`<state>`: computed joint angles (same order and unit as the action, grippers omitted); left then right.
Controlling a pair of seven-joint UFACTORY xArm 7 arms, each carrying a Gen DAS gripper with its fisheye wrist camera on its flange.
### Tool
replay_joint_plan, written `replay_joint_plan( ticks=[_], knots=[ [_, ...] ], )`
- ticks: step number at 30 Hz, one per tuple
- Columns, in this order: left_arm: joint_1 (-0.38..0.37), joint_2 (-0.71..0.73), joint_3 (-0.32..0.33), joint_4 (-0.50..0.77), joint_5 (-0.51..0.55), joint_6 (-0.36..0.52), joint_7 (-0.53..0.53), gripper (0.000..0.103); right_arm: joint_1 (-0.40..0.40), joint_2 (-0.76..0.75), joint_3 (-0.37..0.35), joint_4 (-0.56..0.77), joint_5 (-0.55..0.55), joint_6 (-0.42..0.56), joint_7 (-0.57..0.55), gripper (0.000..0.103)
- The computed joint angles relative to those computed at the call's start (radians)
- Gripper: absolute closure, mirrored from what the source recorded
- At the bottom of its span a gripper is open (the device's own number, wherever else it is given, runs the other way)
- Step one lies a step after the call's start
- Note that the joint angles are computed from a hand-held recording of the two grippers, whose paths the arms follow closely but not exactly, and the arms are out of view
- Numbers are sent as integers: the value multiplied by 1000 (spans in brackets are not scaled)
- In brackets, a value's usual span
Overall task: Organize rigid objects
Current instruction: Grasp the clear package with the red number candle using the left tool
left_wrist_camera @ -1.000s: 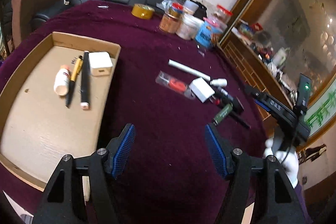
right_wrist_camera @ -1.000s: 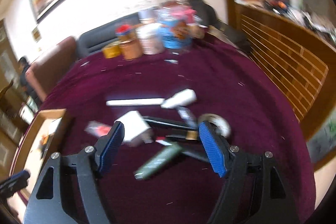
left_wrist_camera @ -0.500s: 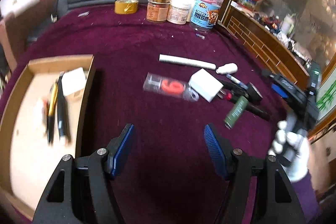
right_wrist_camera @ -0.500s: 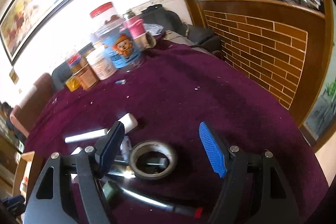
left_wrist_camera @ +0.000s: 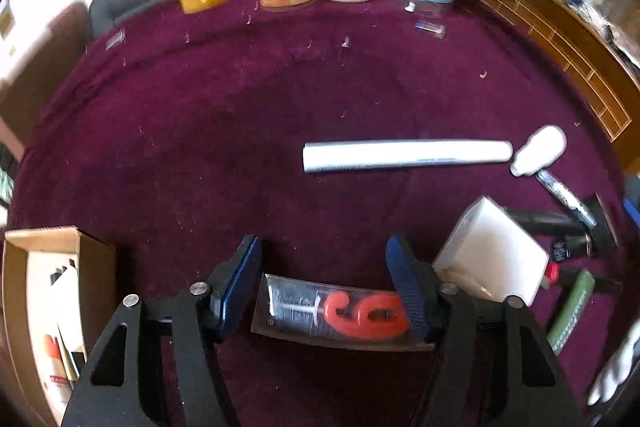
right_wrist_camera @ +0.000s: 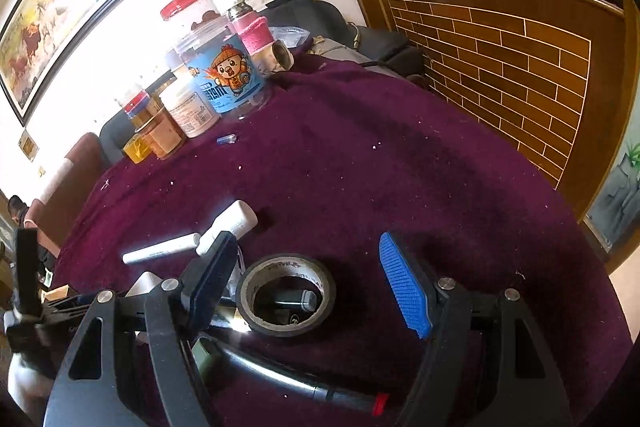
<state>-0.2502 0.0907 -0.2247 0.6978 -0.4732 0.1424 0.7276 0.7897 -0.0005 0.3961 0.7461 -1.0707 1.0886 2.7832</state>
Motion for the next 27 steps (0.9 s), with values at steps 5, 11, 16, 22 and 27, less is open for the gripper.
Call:
replay_joint_plan(
  ticks=[5, 11, 16, 22, 27],
  knots=[
    [-9, -152, 30, -130, -143, 132, 242, 63, -12, 5, -11, -1, -6, -49, -21, 30],
    [-90, -382, 173, -300, -217, 282, 381, 63, -10, 6, -11, 0, -2, -52, -24, 30],
    [-74, -513, 269, -349, -243, 362, 281, 58, -12, 7, -12, -2, 4, -59, -25, 30],
    [-31, -535, 342, -354, -252, 529, 174, 55, -17, 13, -17, 3, 3, -80, -44, 30],
    [-60, -493, 299, -356, -360, 499, 145, 50, -17, 14, -19, 1, 4, -85, -40, 30]
  ],
)
